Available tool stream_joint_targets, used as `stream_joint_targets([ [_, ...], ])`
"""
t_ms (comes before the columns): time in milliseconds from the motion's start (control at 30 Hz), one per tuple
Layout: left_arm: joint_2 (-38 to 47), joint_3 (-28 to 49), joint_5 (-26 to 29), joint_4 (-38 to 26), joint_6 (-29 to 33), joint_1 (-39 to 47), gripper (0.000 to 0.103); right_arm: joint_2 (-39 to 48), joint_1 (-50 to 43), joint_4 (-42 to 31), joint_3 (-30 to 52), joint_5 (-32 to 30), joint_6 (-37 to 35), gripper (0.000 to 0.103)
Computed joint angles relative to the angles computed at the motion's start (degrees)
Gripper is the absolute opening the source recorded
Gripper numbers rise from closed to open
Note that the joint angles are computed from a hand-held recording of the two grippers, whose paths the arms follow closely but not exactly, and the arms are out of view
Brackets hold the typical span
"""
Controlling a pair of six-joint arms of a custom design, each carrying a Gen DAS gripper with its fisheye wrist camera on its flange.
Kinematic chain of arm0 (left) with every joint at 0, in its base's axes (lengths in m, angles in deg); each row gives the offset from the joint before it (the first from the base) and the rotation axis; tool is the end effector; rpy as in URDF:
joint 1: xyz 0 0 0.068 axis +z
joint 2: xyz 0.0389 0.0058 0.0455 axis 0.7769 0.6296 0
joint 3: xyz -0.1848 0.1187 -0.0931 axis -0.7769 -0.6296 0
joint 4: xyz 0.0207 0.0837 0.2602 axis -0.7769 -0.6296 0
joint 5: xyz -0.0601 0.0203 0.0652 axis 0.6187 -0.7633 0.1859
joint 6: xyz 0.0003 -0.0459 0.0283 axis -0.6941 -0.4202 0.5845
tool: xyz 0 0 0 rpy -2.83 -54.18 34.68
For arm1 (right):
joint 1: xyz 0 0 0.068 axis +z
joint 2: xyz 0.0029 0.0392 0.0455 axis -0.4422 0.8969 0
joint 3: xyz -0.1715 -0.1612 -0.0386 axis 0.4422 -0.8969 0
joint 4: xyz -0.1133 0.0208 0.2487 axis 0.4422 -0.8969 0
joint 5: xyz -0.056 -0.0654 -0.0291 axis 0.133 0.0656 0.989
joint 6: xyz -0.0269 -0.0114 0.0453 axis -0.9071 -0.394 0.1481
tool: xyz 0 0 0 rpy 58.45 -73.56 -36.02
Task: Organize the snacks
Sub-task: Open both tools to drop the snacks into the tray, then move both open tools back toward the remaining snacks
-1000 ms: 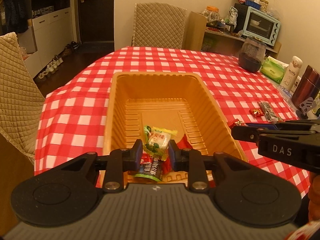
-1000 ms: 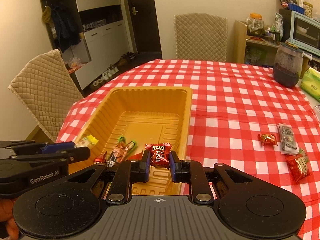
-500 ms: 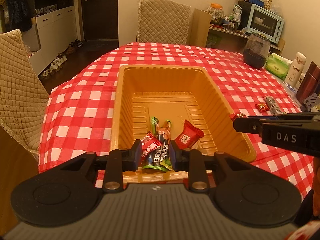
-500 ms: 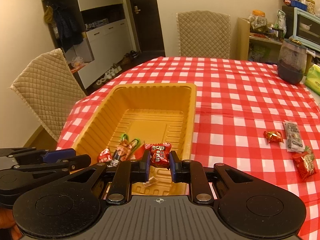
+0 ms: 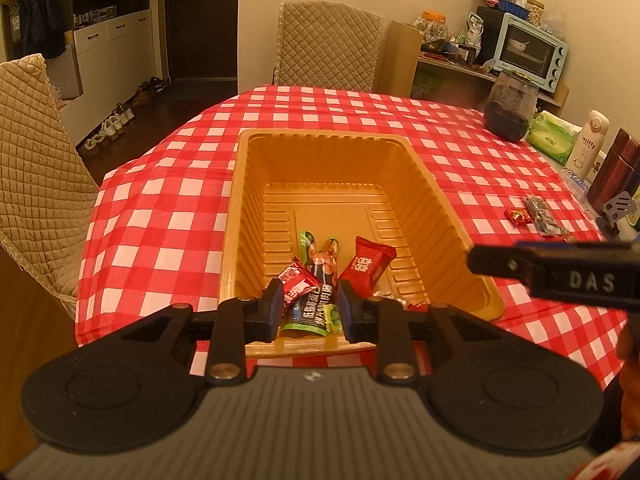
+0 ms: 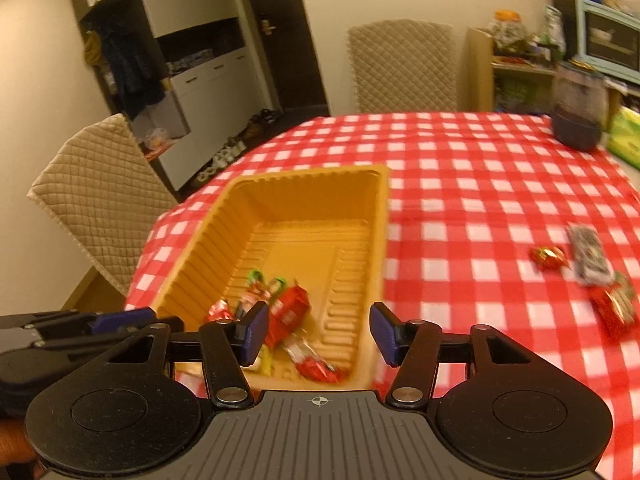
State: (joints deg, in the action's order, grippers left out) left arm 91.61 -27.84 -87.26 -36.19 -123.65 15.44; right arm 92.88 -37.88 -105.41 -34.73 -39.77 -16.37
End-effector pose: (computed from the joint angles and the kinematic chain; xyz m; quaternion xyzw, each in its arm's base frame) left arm 0.2104 -0.1262 0.1571 -0.1613 0.9023 0.0254 0.3990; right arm 0.2927 -0.0357 0.1736 -0.2389 0.8758 0.2443 0.3409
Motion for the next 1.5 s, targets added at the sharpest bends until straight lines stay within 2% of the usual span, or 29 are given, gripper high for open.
stream_joint_targets([
  [333, 1.45, 4.68, -2.12, -3.79, -3.78, -5.33, 0.027, -4.29, -11.70, -6.82, -0.06, -1.56, -5.25, 0.056],
  [667, 6.70, 12.38, -3.31, -7.05, -8.68, -11.59, 0.041, -3.75, -21.59, -13.49, 5.77, -5.54, -9.83, 0.056],
  [933, 12.42, 18.11, -4.27, -6.34, -7.65, -15.24, 0.050, -0.54, -28.16, -15.65, 10.40, -7.42, -11.72, 0.056],
  [1100, 15.73, 20.87, -3.67, -4.23, -6.09, -16.09, 0.068, 3.38, -31.52, -14.99, 13.88, -7.35, -11.15, 0.056],
  [1500, 27.42, 31.69, -0.07, 0.60, 0.46, -14.74, 0.076, 12.85, -35.01, -11.36, 21.77, -5.99, -7.98, 0.057],
])
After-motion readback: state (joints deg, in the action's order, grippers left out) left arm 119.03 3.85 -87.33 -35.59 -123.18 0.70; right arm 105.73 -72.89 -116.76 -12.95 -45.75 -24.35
